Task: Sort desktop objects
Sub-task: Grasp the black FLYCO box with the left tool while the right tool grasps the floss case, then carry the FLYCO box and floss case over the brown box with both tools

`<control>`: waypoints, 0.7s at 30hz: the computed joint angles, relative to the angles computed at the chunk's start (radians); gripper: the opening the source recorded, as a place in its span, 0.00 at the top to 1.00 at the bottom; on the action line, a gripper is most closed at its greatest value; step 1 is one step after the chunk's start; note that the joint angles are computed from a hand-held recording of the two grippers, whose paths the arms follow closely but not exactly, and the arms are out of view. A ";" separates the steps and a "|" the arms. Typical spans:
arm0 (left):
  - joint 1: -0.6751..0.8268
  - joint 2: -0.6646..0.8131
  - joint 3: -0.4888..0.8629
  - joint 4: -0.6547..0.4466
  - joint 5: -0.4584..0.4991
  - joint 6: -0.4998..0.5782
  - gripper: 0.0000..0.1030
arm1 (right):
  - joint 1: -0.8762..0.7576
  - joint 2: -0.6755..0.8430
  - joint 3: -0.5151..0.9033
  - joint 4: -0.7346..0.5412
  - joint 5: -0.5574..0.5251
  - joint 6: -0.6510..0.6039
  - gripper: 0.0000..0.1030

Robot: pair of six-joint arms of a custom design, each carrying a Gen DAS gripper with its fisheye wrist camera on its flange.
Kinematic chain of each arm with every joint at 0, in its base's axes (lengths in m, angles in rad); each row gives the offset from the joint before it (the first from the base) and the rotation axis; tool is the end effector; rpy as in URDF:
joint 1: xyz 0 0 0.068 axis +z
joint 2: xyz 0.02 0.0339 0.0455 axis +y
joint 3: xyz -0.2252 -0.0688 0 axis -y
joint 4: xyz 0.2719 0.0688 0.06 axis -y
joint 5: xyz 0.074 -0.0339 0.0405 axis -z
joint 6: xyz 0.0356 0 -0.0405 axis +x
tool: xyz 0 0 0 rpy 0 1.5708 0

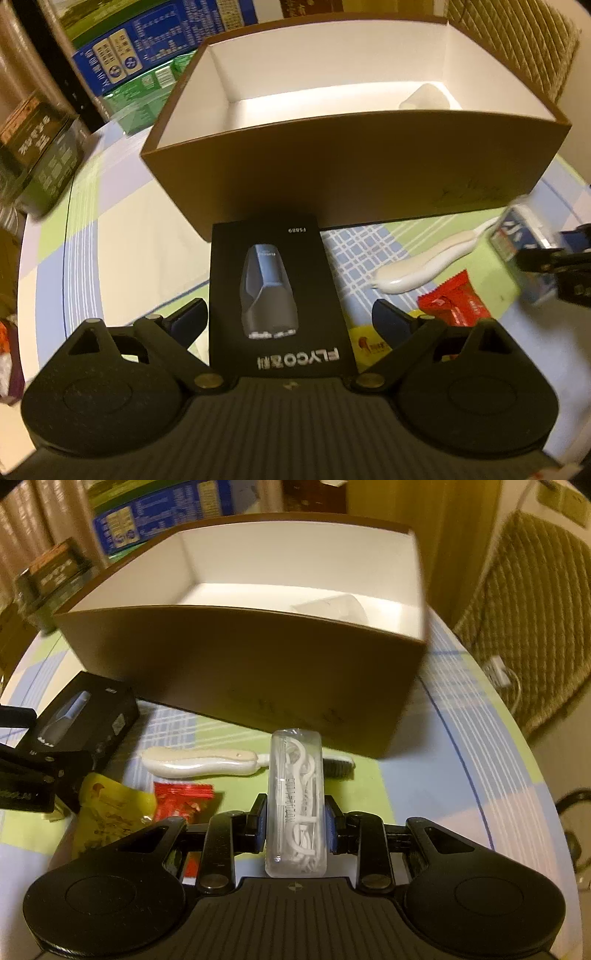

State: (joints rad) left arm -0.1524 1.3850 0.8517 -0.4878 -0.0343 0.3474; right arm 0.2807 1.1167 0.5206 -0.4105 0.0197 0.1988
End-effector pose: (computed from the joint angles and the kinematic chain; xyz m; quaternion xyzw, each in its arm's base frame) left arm 0.2970 -0.0444 0.1548 0.2335 0.9336 0.0428 0.2685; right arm 0.2294 0.0654 0.1203 -0.0366 0.9597 0.0569 0.2726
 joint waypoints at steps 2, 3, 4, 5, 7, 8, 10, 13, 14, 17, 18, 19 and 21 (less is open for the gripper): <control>-0.013 0.036 0.015 0.017 -0.028 0.016 0.10 | -0.012 -0.020 -0.010 -0.009 0.005 0.003 0.74; -0.019 0.051 0.019 0.028 -0.040 0.025 0.11 | -0.015 -0.029 -0.014 -0.011 0.006 0.004 0.74; -0.025 0.065 0.023 0.040 -0.053 0.036 0.11 | -0.020 -0.036 -0.018 -0.014 0.006 0.004 0.74; -0.030 0.080 0.028 0.049 -0.066 0.046 0.13 | -0.022 -0.049 -0.023 -0.022 0.006 0.005 0.74; -0.035 0.106 0.036 0.066 -0.083 0.060 0.15 | -0.023 -0.065 -0.031 -0.030 0.005 0.003 0.74; -0.035 0.118 0.041 0.072 -0.090 0.061 0.17 | -0.021 -0.071 -0.035 -0.031 0.008 0.004 0.74; -0.035 0.142 0.048 0.085 -0.100 0.058 0.20 | -0.018 -0.079 -0.038 -0.035 0.012 0.006 0.74; -0.028 0.157 0.044 0.109 -0.096 0.058 0.21 | -0.014 -0.079 -0.039 -0.035 0.016 0.013 0.74; -0.024 0.155 0.038 0.119 -0.092 0.062 0.22 | -0.012 -0.079 -0.040 -0.034 0.019 0.014 0.74; -0.012 0.146 0.025 0.133 -0.072 0.066 0.23 | -0.007 -0.084 -0.043 -0.037 0.027 0.021 0.74; -0.007 0.142 0.024 0.130 -0.059 0.070 0.24 | -0.009 -0.085 -0.043 -0.038 0.027 0.022 0.74; -0.001 0.139 0.026 0.122 -0.048 0.074 0.24 | -0.011 -0.089 -0.044 -0.041 0.027 0.022 0.74; 0.014 0.116 0.013 0.112 -0.023 0.074 0.24 | -0.014 -0.102 -0.047 -0.048 0.027 0.024 0.74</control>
